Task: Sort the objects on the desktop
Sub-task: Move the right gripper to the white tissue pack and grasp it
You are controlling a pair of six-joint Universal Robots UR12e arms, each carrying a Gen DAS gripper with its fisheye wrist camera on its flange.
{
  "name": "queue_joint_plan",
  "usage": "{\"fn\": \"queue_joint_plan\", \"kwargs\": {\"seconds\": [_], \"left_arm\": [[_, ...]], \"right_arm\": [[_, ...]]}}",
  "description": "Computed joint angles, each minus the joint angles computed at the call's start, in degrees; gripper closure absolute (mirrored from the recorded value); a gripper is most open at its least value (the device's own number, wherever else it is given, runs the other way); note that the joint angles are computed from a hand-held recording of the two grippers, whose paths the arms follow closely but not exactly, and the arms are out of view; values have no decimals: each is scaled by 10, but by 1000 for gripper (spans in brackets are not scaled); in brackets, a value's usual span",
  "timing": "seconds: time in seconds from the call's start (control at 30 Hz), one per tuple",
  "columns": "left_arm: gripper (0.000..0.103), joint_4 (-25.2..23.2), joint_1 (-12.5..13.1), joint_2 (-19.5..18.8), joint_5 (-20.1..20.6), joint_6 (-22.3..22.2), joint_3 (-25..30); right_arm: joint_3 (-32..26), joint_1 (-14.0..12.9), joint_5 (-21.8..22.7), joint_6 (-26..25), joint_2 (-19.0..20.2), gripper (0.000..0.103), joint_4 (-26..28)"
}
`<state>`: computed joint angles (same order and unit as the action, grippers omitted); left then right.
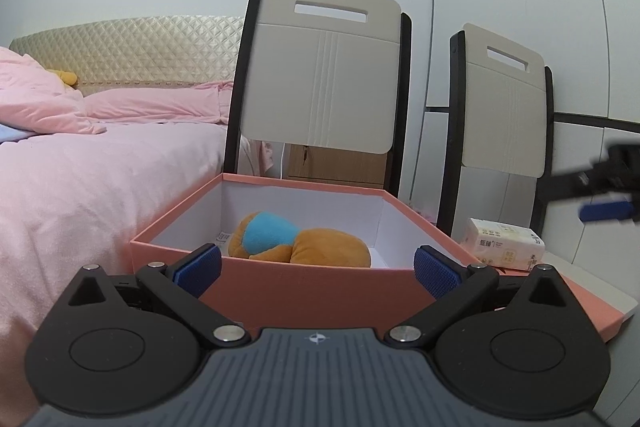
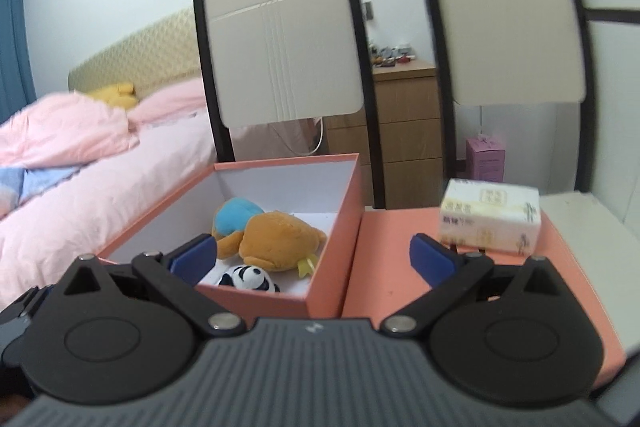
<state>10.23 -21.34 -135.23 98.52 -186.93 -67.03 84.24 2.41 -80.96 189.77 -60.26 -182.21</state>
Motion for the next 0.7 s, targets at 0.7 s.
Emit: {"fn": "queue_joint_plan", "kwargs": {"seconds": [0.7], "left_arm": [[0,5,-2,0,11,11,-2]], "right_arm": [[78,3,-39,30,1,0,-136]]}}
